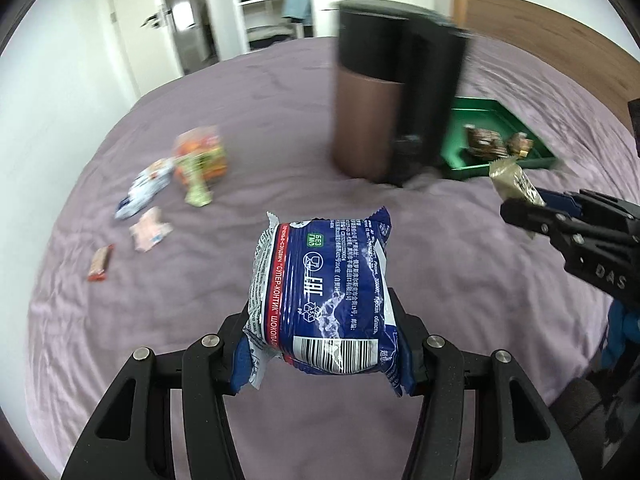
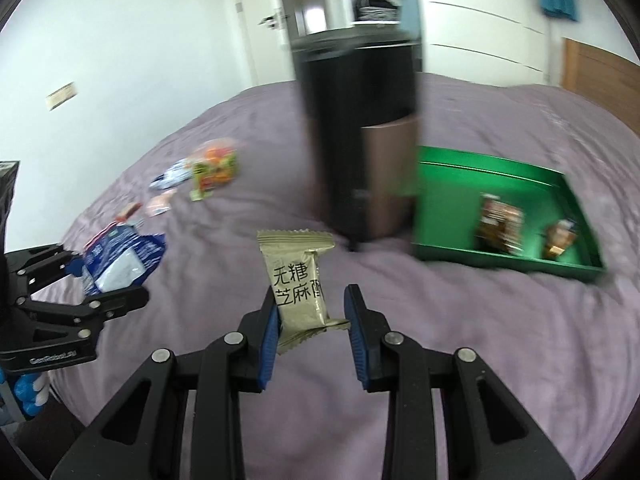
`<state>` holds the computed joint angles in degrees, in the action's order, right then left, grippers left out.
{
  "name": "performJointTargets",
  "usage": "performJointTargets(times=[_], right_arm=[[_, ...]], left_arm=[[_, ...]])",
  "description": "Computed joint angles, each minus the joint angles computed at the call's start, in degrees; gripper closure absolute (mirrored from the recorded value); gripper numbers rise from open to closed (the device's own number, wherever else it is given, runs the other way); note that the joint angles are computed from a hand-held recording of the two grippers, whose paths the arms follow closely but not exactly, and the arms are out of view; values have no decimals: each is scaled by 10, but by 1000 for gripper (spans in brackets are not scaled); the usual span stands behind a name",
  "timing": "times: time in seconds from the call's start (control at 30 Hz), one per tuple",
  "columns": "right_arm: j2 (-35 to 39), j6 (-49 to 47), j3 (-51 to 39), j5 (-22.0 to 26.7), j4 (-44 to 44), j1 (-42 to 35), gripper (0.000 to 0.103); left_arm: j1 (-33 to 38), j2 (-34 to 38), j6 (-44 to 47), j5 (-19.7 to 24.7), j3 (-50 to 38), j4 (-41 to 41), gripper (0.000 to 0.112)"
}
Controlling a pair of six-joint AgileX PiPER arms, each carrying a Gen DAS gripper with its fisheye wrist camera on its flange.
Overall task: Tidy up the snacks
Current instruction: 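Carry the biscuit pack and sesame snack over the green tray with both tools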
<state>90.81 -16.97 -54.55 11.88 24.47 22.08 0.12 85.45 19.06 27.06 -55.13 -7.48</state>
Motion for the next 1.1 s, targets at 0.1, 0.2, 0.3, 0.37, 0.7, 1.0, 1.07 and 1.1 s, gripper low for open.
performJointTargets(times=[0.1,0.2,0.3,0.37,0.7,1.0,1.07,1.1], right_arm=[[-24,-52,27,0,40,-51,55],[-34,-155,44,-2,128,-110,55],[-26,-256,43,1,218,-162,55],[-10,-291,30,0,250,-184,55],[147,-371,-139,16,319,-258,55],[276,-326,-265,24,273,-272,55],[292,-320,-278,24,265,-273,55],[298,-321,-281,23,266,-274,54]], left_arm=[[-59,0,-59,5,-11,43,62],[-117,12,-123,9,-30,95,62],[-170,45,-181,15,-70,139,62],[-199,65,-222,18,-96,172,62],[-293,285,-379,87,-381,301,62],[-303,491,-408,185,-664,329,62],[-304,523,-404,200,-709,325,62],[-304,535,-402,205,-725,324,62]])
